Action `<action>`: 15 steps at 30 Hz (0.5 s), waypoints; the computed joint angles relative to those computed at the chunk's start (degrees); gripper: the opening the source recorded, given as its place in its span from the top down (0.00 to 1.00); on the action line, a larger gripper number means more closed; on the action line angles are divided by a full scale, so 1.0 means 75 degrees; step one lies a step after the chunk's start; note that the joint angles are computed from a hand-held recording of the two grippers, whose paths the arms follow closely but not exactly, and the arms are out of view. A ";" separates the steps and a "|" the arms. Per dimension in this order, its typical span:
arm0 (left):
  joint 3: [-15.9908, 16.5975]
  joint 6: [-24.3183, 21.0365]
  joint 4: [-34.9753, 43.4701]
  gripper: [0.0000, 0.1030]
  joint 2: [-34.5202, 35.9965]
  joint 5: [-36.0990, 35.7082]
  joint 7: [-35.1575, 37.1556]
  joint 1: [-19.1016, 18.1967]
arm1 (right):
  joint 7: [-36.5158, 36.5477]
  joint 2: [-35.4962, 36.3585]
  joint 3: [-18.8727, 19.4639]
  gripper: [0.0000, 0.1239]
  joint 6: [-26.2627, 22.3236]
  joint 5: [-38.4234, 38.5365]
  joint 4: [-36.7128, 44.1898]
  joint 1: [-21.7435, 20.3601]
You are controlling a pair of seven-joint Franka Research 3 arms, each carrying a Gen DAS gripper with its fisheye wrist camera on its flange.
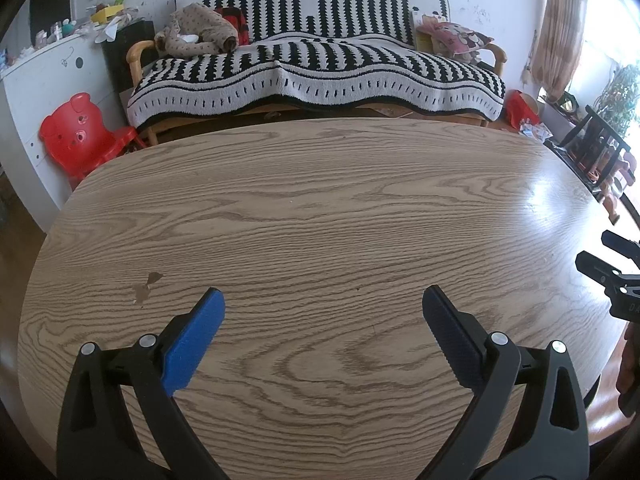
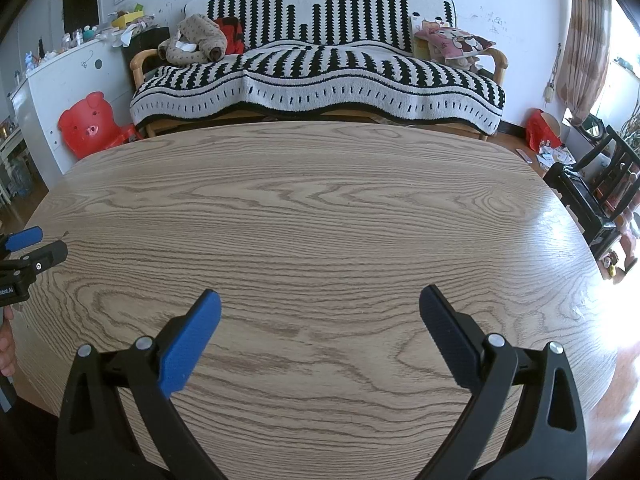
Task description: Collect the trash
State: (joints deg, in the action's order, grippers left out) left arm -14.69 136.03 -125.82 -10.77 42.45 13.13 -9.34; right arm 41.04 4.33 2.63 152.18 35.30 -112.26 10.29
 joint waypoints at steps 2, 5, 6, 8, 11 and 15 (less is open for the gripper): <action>0.0005 0.0002 0.0000 0.07 -0.0008 -0.0013 0.0015 -0.0002 | 0.0020 0.0007 0.0005 0.23 0.0017 -0.0010 0.0002 0.0011; 0.0001 -0.0014 0.0008 0.07 -0.0004 -0.0011 0.0003 -0.0004 | 0.0028 0.0008 0.0002 0.23 0.0009 -0.0017 0.0005 0.0011; 0.0005 -0.0004 0.0006 0.07 -0.0005 -0.0020 0.0005 -0.0004 | 0.0021 0.0003 0.0000 0.23 0.0004 -0.0013 0.0002 0.0008; 0.0002 0.0011 -0.0003 0.07 0.0004 -0.0007 -0.0015 -0.0002 | 0.0002 -0.0004 -0.0004 0.23 -0.0003 -0.0008 -0.0001 0.0002; -0.0002 -0.0011 0.0002 0.07 0.0003 -0.0002 -0.0010 -0.0008 | 0.0000 0.0002 -0.0005 0.23 -0.0003 -0.0012 0.0005 0.0003; -0.0005 -0.0017 0.0005 0.07 0.0001 -0.0006 -0.0026 -0.0013 | 0.0022 0.0004 0.0000 0.23 0.0005 -0.0019 0.0004 0.0010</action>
State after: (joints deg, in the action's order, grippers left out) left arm -14.73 135.91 -125.78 -10.76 42.41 12.94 -9.44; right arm 41.20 4.36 2.63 152.22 35.16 -112.23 10.37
